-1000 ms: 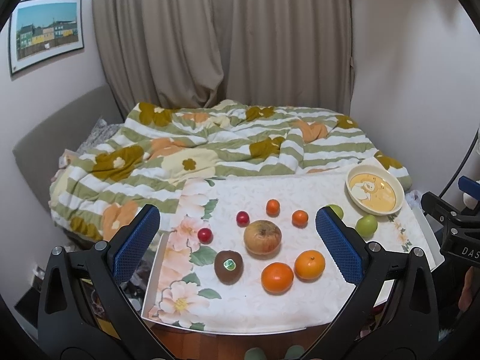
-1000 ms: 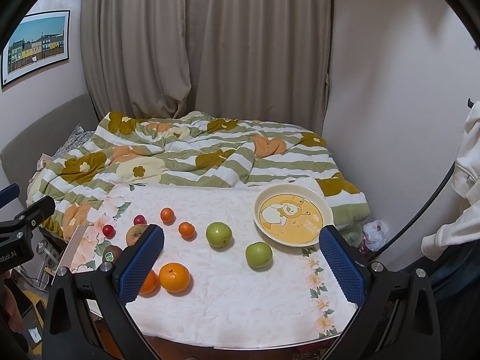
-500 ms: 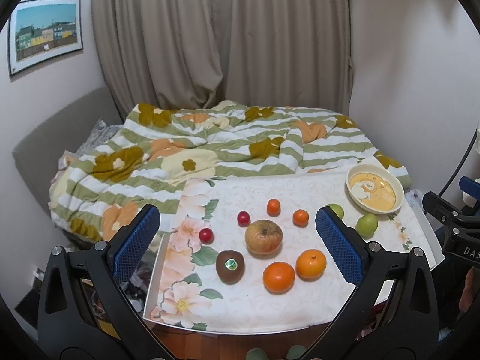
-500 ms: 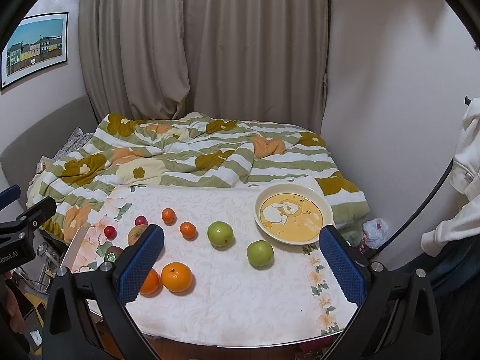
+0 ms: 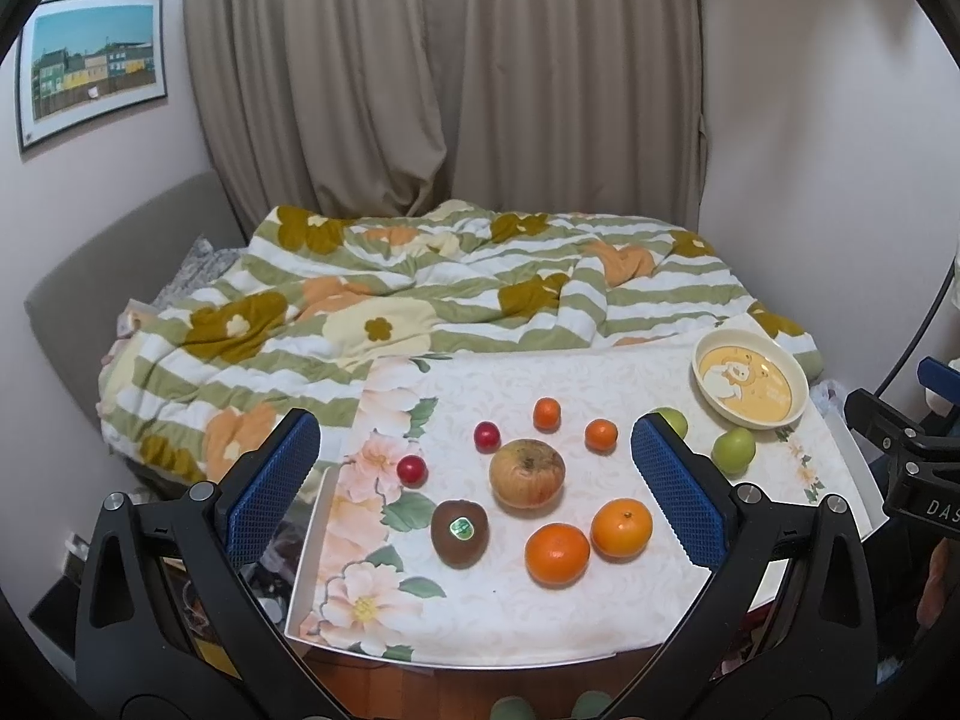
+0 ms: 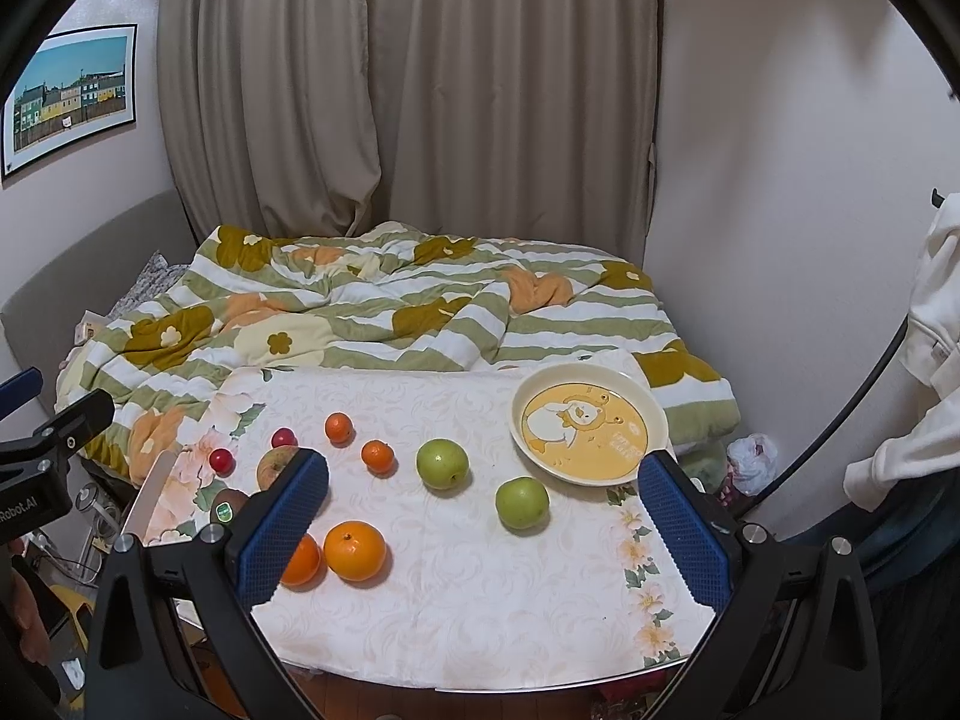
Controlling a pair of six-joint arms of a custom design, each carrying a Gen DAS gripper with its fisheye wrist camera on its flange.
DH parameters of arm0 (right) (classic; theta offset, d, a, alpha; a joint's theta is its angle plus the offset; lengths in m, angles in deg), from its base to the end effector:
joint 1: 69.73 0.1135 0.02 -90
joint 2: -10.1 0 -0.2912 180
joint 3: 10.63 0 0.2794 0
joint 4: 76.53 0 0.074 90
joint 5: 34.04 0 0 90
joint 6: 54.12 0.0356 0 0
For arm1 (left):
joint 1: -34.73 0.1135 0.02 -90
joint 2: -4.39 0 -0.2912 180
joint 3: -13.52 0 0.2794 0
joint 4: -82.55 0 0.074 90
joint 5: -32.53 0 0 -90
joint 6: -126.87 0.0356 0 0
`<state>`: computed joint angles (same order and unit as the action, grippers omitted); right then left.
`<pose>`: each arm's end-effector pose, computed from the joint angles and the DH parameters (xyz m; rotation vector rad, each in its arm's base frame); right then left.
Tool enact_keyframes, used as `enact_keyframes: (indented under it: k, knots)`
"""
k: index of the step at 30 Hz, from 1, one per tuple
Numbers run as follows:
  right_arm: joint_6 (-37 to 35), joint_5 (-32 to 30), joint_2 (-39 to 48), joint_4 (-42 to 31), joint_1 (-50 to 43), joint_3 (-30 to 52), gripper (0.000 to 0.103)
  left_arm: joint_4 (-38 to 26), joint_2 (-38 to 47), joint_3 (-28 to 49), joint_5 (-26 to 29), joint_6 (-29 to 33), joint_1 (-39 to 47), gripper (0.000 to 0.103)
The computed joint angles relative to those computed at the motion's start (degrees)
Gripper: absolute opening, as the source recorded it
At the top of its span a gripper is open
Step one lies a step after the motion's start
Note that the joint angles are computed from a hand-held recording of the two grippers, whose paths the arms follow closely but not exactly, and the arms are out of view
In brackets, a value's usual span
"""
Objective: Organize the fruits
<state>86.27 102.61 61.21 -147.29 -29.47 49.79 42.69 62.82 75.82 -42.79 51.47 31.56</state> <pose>0.1388 0.0836 0.2989 0.4383 2.1882 -0.2711 0.2332 -0.0220 0.3167 0.4772 2.1275 -0.1684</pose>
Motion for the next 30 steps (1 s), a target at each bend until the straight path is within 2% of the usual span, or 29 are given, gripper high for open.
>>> enact_keyframes:
  k: [10,26,30]
  knots:
    - [0.3,0.0,0.1,-0.1,0.3,0.0,0.103,0.0,-0.2,-0.3,0.7,0.3,0.7,0.103]
    - [2.1,0.3,1.0,-1.4,2.7,1.2,0.103,-0.8,-1.5,-0.4,-1.2,-1.3,-0.4,0.103]
    - [-0.8,-1.0,0.4,0.1,2.1,2.1,0.103,-3.0,-1.6,0.8,-1.8,-2.4,-0.6,0.103]
